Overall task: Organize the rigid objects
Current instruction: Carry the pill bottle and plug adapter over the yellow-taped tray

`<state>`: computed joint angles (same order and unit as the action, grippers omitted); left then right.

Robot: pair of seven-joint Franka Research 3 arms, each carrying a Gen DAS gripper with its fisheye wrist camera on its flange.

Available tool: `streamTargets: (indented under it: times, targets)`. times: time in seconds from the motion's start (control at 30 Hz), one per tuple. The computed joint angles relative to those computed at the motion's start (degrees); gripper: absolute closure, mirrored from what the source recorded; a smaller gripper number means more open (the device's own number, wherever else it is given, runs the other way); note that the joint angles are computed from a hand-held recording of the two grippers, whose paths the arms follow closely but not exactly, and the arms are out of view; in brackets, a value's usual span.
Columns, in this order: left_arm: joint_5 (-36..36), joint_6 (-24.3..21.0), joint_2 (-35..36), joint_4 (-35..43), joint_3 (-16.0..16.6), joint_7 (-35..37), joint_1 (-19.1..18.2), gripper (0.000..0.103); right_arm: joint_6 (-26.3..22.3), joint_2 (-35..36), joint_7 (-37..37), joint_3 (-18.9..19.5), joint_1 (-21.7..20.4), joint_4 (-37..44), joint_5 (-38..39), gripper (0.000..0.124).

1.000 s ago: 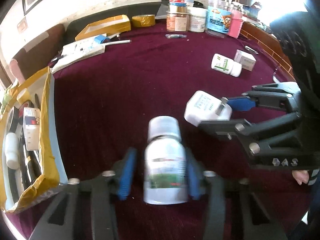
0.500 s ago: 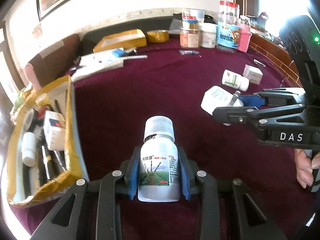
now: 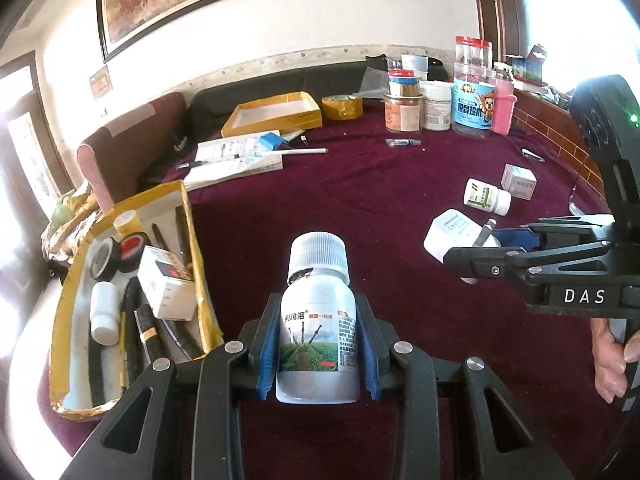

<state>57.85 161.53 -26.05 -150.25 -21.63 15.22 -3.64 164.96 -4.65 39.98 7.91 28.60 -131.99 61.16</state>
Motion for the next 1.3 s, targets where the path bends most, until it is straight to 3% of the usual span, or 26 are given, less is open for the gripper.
streamTargets:
  times: [0.6,1.07,1.3]
  targets:
    - [0.45,0.98,-8.35,-4.36,0.78,-2.96,3.44,0.067,1.84,0.51,3.12,1.74,2.7,2.23,-2.49,0.084]
    - [-8.3,4.26,-19.51,-14.8,4.82,1.07,11.4,0.067,3.44,4.98,8.03,5.87,6.8,9.13,-10.86,0.084]
    - [-12.78,6.76,-20.11,-17.54,4.37,4.44,15.9,0.067,2.08,9.3,13.75,7.56,7.95,13.14,-18.5,0.084]
